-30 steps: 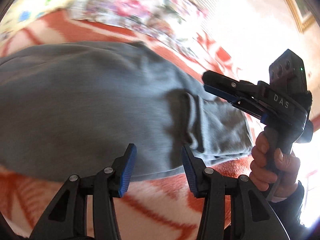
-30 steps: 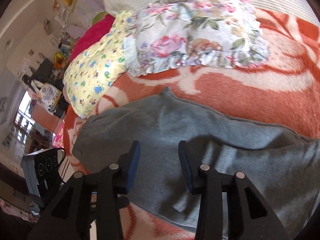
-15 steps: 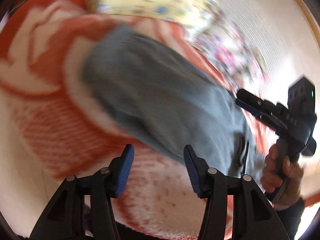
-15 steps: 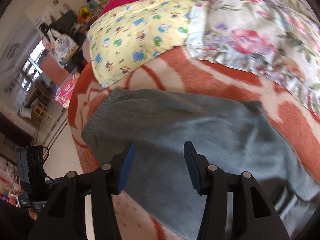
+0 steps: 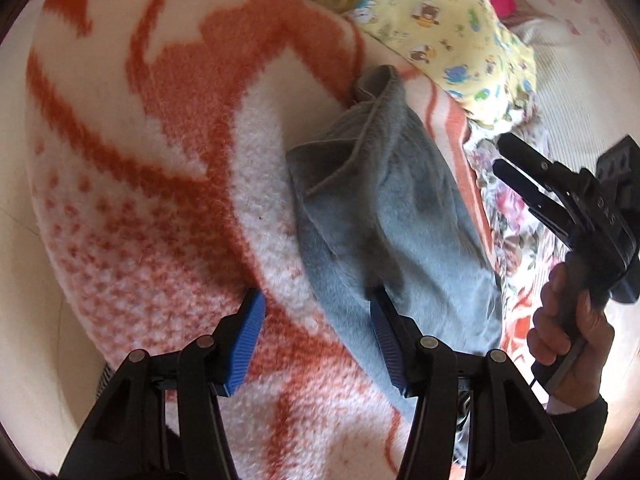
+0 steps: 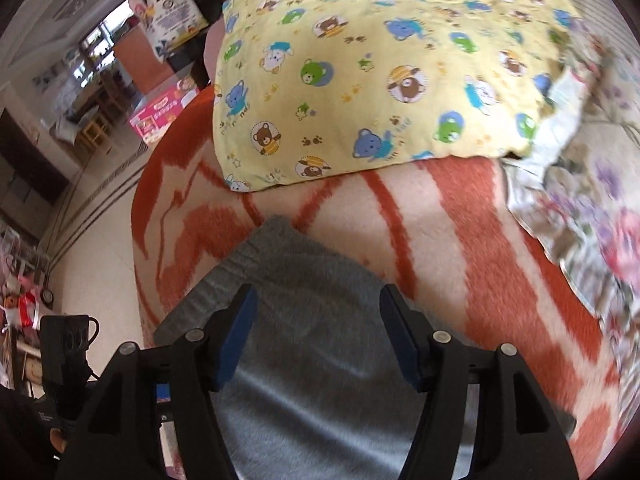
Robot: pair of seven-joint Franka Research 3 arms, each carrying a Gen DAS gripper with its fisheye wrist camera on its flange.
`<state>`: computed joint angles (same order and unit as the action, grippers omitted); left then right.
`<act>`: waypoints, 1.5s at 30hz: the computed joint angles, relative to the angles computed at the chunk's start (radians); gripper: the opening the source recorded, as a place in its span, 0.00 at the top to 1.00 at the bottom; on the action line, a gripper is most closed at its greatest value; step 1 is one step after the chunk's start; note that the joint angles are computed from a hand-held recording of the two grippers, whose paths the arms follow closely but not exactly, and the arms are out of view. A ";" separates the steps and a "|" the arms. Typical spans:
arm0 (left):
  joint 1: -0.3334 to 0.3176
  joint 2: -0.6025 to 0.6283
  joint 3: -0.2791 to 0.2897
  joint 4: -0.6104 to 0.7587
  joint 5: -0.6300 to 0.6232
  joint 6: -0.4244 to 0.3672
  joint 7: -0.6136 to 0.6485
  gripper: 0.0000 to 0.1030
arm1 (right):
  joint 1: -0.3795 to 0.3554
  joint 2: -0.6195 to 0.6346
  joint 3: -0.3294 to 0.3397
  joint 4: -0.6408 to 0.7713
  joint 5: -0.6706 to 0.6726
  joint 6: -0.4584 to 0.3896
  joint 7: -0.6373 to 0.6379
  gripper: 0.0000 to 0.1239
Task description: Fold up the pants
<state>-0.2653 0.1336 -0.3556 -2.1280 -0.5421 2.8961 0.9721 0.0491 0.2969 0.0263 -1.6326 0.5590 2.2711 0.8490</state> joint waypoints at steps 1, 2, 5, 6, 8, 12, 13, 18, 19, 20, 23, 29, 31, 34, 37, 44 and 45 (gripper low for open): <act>-0.001 0.006 0.000 0.005 -0.002 0.008 -0.004 0.41 | 0.003 0.030 0.000 0.041 -0.017 -0.025 0.005 0.46; 0.002 0.010 -0.002 0.012 -0.006 0.009 -0.002 0.39 | 0.007 0.060 0.001 0.081 -0.035 -0.045 0.007 0.46; 0.024 0.021 -0.026 0.030 -0.082 0.006 0.040 0.38 | 0.018 0.154 0.008 0.210 -0.088 -0.129 0.019 0.46; 0.043 0.027 -0.048 0.039 -0.157 0.008 0.096 0.38 | 0.023 0.182 0.011 0.247 -0.106 -0.149 0.021 0.46; 0.074 0.030 -0.079 0.055 -0.309 -0.013 0.206 0.38 | 0.031 0.232 0.016 0.311 -0.136 -0.189 0.020 0.46; 0.046 0.019 -0.042 0.056 -0.365 -0.042 0.225 0.38 | 0.045 0.293 0.018 0.373 -0.177 -0.201 0.025 0.46; 0.033 0.019 -0.028 0.054 -0.335 -0.043 0.198 0.38 | 0.043 0.310 0.021 0.392 -0.177 -0.213 0.030 0.45; 0.017 0.009 -0.021 0.049 -0.376 -0.060 0.211 0.38 | 0.037 0.323 0.031 0.365 -0.169 -0.171 0.025 0.44; 0.001 0.009 -0.008 0.050 -0.322 -0.053 0.169 0.38 | 0.036 0.316 0.033 0.348 -0.165 -0.155 0.019 0.44; -0.013 0.012 0.005 0.047 -0.261 -0.041 0.120 0.37 | 0.036 0.310 0.034 0.336 -0.160 -0.141 0.017 0.45; -0.014 0.047 0.008 0.061 -0.193 -0.026 0.038 0.37 | 0.019 0.298 0.050 0.315 -0.119 -0.144 -0.001 0.72; 0.045 0.092 -0.061 0.128 -0.192 -0.016 0.136 0.92 | 0.028 0.235 0.046 0.219 -0.094 -0.071 -0.001 0.97; 0.051 0.107 -0.066 0.135 -0.194 -0.019 0.153 0.93 | 0.015 0.204 0.054 0.175 -0.053 -0.043 -0.016 0.97; 0.065 0.103 -0.083 0.123 -0.229 -0.005 0.188 0.94 | -0.008 0.162 0.062 0.127 0.015 -0.024 -0.042 0.97; 0.035 0.072 -0.053 0.102 -0.146 0.003 0.141 0.94 | -0.020 0.110 0.058 0.068 0.065 0.000 -0.071 0.97; -0.008 0.023 -0.035 0.103 0.008 0.042 0.095 0.94 | -0.066 -0.038 0.031 -0.095 0.251 0.054 -0.141 0.97; -0.015 0.017 -0.039 0.109 0.023 0.050 0.102 0.94 | -0.072 -0.062 0.023 -0.122 0.281 0.063 -0.148 0.97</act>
